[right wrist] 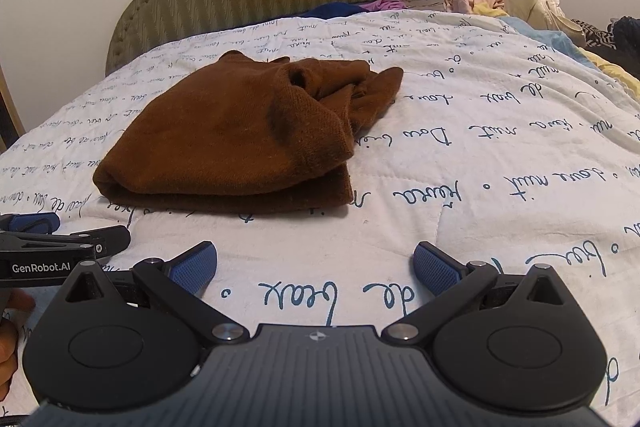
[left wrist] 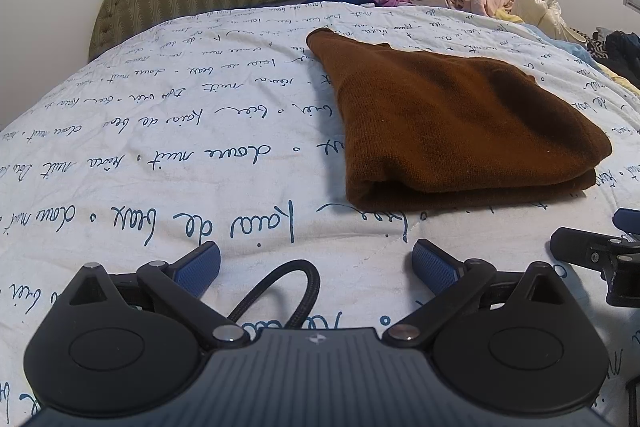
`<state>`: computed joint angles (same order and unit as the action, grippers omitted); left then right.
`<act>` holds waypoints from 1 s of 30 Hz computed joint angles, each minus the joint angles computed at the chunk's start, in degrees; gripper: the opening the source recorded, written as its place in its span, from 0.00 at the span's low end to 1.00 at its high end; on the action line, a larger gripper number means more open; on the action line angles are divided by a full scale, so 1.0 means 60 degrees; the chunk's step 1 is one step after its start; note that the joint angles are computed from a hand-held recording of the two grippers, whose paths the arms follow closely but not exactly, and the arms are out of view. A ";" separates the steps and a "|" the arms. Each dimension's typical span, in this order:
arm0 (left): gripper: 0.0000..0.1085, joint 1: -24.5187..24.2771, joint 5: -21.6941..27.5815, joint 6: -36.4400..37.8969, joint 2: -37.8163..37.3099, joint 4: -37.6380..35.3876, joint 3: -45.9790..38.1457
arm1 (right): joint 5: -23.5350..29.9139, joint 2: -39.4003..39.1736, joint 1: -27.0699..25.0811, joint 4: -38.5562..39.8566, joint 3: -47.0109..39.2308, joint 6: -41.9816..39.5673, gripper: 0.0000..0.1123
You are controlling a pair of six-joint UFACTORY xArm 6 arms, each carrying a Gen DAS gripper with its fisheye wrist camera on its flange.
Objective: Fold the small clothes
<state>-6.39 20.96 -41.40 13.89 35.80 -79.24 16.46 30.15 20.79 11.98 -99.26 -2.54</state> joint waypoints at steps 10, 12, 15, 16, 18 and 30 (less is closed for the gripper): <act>0.95 0.0008 -0.0015 0.0009 0.0004 -0.0017 0.0003 | 0.0028 0.0016 -0.0005 -0.0090 -0.0032 0.0049 0.92; 0.95 0.0008 -0.0015 0.0009 0.0004 -0.0017 0.0003 | 0.0032 0.0014 -0.0006 -0.0110 -0.0031 0.0058 0.92; 0.95 0.0008 -0.0021 0.0005 0.0006 -0.0017 0.0004 | 0.0026 0.0001 -0.0008 -0.0147 -0.0010 0.0073 0.92; 0.95 0.0008 -0.0021 0.0005 0.0006 -0.0017 0.0004 | 0.0026 0.0001 -0.0008 -0.0147 -0.0010 0.0073 0.92; 0.95 0.0010 -0.0022 0.0005 0.0006 -0.0015 0.0006 | 0.0021 0.0003 -0.0006 -0.0151 -0.0010 0.0080 0.92; 0.95 0.0015 -0.0031 0.0003 0.0009 -0.0012 0.0009 | 0.0000 -0.0010 -0.0003 -0.0079 0.0008 0.0041 0.92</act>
